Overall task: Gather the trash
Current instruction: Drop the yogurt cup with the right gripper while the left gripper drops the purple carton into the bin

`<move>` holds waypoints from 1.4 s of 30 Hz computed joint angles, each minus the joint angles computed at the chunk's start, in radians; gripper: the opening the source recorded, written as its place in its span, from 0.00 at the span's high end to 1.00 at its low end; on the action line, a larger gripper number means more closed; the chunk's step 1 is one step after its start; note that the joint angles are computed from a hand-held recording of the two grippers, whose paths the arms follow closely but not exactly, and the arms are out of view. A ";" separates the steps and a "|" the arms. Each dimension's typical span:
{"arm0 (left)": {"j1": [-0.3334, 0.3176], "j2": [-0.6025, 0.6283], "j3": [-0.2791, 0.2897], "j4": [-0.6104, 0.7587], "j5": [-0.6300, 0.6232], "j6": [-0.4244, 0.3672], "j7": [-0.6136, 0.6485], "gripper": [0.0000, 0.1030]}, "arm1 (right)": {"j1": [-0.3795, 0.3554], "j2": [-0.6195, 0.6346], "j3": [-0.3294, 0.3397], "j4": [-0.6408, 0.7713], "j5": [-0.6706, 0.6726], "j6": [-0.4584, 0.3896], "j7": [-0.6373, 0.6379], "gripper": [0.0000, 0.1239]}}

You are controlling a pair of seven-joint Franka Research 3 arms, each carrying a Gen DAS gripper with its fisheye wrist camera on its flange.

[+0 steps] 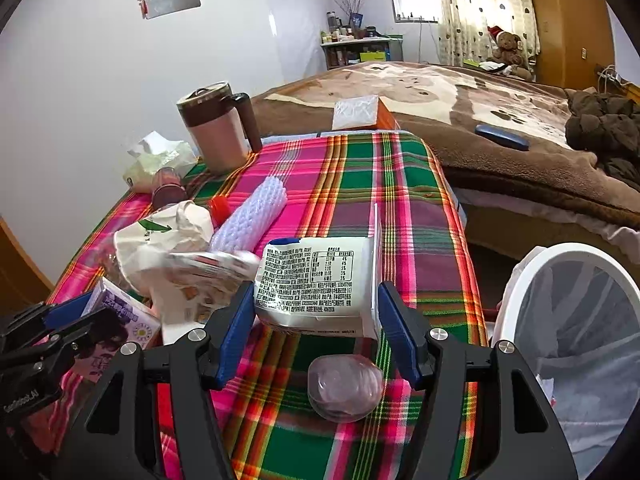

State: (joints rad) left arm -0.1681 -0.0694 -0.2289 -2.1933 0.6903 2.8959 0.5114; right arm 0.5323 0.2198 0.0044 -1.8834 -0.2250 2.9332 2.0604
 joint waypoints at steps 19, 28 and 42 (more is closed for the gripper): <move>-0.009 -0.012 -0.008 -0.030 -0.035 -0.015 -0.009 0.62 | -0.003 -0.053 0.003 -0.072 -0.034 0.043 0.039 0.49; 0.008 -0.050 -0.029 -0.019 0.076 -0.024 -0.096 0.62 | -0.011 -0.087 0.004 -0.103 -0.069 0.074 0.076 0.49; -0.039 0.023 -0.035 0.120 0.109 -0.020 -0.050 0.62 | -0.108 -0.189 0.023 -0.166 -0.321 0.088 0.308 0.49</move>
State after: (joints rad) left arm -0.2068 -0.0462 -0.2638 -2.0733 0.7991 2.8755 0.4616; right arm 0.4240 0.0311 0.0274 -2.0490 -0.5462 3.0216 2.3686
